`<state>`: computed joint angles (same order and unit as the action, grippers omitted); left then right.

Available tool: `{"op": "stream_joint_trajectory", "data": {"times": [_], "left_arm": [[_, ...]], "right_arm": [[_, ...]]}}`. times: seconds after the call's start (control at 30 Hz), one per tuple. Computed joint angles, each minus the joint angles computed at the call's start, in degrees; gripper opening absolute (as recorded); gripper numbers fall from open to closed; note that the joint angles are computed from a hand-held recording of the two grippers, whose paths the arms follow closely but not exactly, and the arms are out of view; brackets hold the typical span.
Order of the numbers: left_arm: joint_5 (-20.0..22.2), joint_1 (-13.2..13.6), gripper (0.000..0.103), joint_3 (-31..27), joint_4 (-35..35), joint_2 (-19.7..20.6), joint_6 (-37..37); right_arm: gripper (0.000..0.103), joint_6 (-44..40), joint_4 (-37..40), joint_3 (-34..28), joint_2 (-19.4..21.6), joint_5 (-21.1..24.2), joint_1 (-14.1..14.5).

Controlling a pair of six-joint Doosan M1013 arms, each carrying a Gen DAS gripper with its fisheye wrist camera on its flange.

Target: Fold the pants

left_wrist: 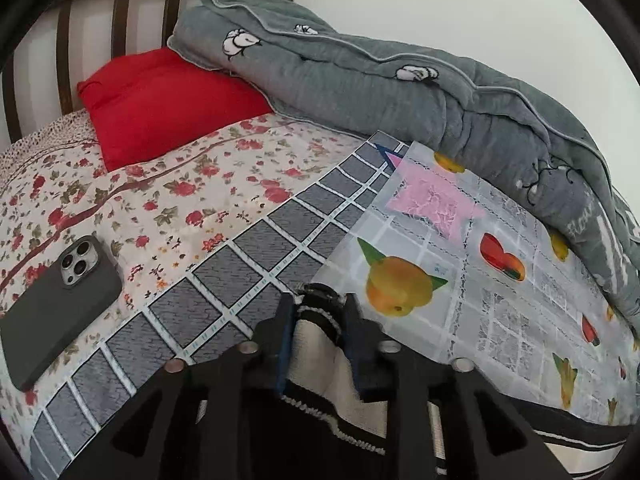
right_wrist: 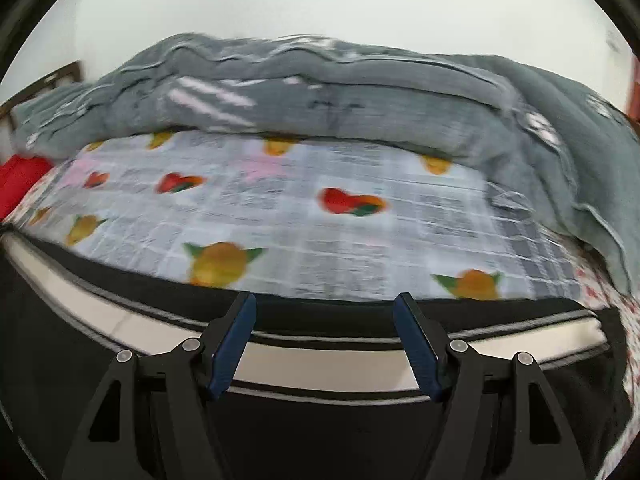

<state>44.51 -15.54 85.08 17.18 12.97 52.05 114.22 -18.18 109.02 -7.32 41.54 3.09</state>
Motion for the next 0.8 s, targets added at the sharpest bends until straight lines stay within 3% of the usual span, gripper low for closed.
{"op": "stream_joint_trajectory", "data": {"times": [0.03, 0.1, 0.23, 0.33, 0.53, 0.57, 0.6, 0.7, 0.8], "left_arm": [[0.9, 0.0, 0.040, -0.3, -0.3, 0.1, 0.1], [1.1, 0.1, 0.050, -0.1, -1.5, -0.4, 1.5], [0.2, -0.3, 0.054, 1.3, -1.1, -1.5, 2.1], [0.4, -0.4, 0.054, 1.6, -2.1, -1.8, 3.7], [0.2, -0.2, 0.054, 2.1, -2.9, -2.1, 4.3], [0.1, -0.1, 0.054, 2.2, -3.3, -2.2, 4.4], [-0.2, 0.0, 0.054, 2.3, -3.5, -2.2, 4.5], [-0.6, 0.1, 0.054, 2.4, -4.1, -2.3, 4.7], [-1.3, 0.2, 0.054, 2.8, -4.9, -2.7, 5.4]], "right_arm": [[0.070, -2.7, 2.3, -0.1, 0.2, -0.8, 0.2], [0.070, -10.2, 7.7, -0.9, 0.9, -2.6, 1.0], [0.070, -23.2, 17.8, -2.8, 3.4, -4.4, 2.4], [0.056, -31.9, 25.4, -4.8, 6.7, -2.5, 3.4], [0.047, -35.2, 24.5, -7.1, 11.0, 2.5, 5.7], [0.039, -35.1, 23.4, -6.9, 11.0, 2.3, 6.1], [0.019, -36.9, 24.1, -6.6, 10.8, 1.9, 6.3], [0.006, -34.8, 16.9, -6.1, 10.1, 0.8, 8.4], [0.002, -37.5, 21.7, -6.1, 8.9, -0.1, 6.9]]}}
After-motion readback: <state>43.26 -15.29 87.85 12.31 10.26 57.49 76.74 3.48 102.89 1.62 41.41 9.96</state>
